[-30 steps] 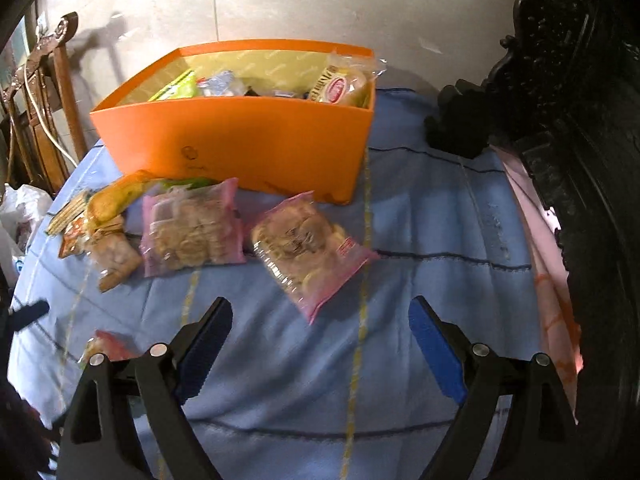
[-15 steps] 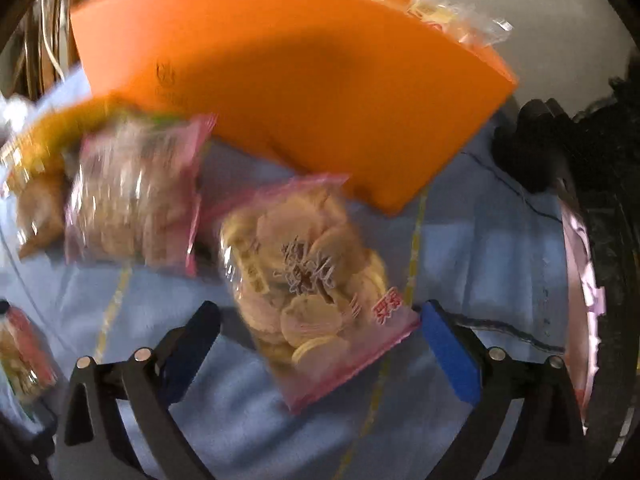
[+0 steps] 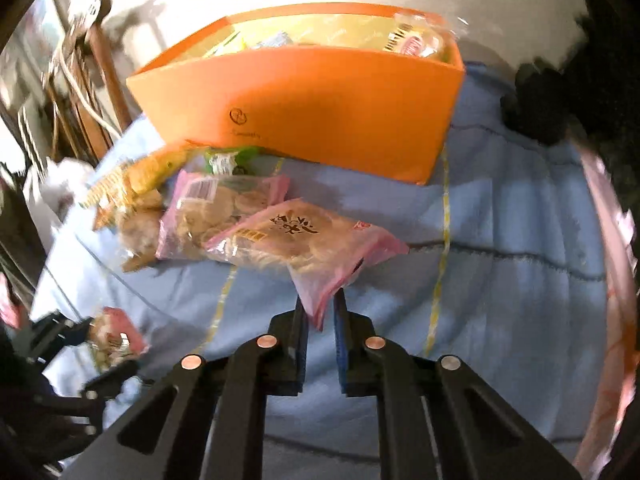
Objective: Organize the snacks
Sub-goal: 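Grasp the pink cookie bag with the right tool while the left tool grasps the cartoon bun bag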
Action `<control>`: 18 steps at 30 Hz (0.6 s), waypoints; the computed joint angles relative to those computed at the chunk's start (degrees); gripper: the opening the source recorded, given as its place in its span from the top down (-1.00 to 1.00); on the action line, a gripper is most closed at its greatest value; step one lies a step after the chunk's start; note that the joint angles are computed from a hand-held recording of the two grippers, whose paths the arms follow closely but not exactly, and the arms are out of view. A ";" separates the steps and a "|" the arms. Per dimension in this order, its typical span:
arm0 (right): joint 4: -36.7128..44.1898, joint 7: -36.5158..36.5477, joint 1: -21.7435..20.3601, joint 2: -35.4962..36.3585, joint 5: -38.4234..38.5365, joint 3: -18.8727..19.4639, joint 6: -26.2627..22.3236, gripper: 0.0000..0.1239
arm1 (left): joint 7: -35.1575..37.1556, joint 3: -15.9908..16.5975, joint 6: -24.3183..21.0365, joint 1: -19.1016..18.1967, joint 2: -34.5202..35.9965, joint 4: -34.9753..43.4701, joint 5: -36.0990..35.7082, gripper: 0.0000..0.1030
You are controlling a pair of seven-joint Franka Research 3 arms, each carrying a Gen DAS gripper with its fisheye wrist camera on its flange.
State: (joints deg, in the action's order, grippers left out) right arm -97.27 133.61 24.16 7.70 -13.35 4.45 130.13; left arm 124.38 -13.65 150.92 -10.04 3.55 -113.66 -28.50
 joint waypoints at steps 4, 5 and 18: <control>-5.05 10.85 -0.46 -5.11 -4.46 -0.39 1.73 -0.28 | 0.19 -0.09 0.01 0.00 -0.26 0.16 -0.44 0.08; -4.72 11.35 -0.88 -5.16 -5.65 -0.19 1.49 -0.29 | 0.53 -0.07 0.08 0.01 -0.42 0.04 -0.87 0.08; 18.17 -20.67 0.21 12.37 0.18 -1.22 -17.00 0.10 | -2.17 1.07 -1.69 -0.03 -1.45 -0.38 0.21 0.07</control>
State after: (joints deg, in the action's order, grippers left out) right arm -79.10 112.95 24.37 20.07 -13.17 3.23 113.12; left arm 122.21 -12.58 149.23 -10.07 2.10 -114.04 -28.29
